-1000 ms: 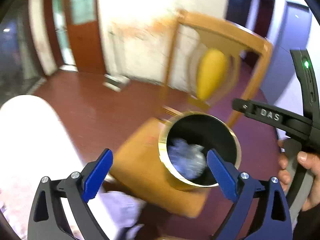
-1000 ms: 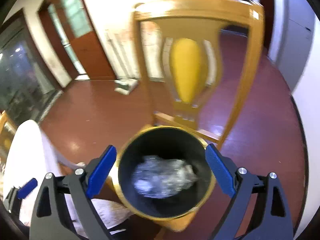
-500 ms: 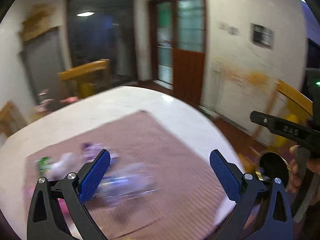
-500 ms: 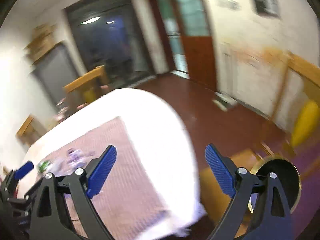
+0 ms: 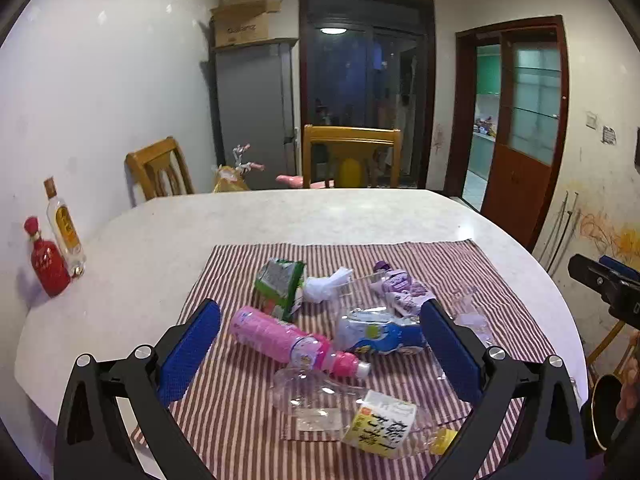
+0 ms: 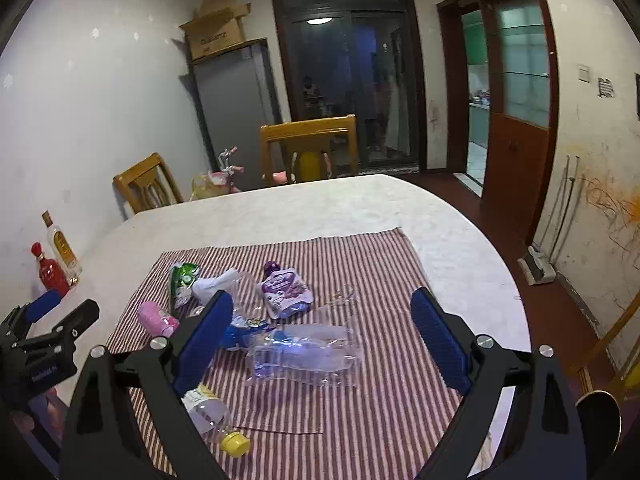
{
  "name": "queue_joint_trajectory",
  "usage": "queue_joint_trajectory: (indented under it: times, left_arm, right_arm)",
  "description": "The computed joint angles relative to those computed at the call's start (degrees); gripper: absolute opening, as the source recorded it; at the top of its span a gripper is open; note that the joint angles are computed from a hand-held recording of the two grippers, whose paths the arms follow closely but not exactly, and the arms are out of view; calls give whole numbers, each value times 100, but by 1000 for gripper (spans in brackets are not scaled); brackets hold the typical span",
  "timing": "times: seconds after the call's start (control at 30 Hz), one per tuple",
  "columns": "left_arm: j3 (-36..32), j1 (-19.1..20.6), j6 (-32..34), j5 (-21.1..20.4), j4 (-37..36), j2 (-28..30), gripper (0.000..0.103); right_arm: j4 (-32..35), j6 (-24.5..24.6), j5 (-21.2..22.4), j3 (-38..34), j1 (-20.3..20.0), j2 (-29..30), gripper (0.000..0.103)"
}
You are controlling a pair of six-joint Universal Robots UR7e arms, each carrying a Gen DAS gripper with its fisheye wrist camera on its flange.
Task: Collect trash
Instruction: 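Move both tools back over the table trash, then grasp the green snack bag with the left tool while the right tool grasps clear plastic wrap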
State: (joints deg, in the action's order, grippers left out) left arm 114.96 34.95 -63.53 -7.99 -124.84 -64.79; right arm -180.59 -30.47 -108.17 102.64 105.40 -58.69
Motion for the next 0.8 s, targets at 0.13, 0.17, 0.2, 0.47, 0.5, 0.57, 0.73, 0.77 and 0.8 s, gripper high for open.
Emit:
queue_joint_trajectory:
  times: [0.13, 0.17, 0.2, 0.47, 0.5, 0.57, 0.73, 0.77, 0.8]
  left_arm:
    - [66, -33, -563, -125, 577, -179, 97]
    - [80, -41, -627, -139, 643, -203, 97]
    - [76, -49, -755, -144, 820, -240, 97]
    - [-42, 5, -1414, -186, 1544, -295, 97]
    - [-67, 15, -1498, -192, 1639, -300, 97]
    - [-144, 27, -1827, -193, 2027, -320, 97]
    - [-308, 86, -2209, -221, 2541, -312, 97]
    - [-336, 102, -2245, -238, 2599, -305, 97]
    - [-346, 108, -2275, -258, 2633, -306, 97]
  right_arm:
    - [184, -242, -13, -66, 37, 72, 90]
    - [263, -415, -17, -90, 42, 93, 91]
    - [460, -633, -15, -179, 33, 135, 94]
    - [854, -2391, -507, -66, -37, 435, 94]
    - [848, -2473, -559, -57, -76, 509, 94]
    - [945, -2562, -610, -78, -169, 641, 94]
    - [421, -3395, -798, -102, -264, 1108, 94]
    - [367, -3530, -843, -152, -275, 1193, 94]
    - [314, -3675, -898, -206, -280, 1302, 94]
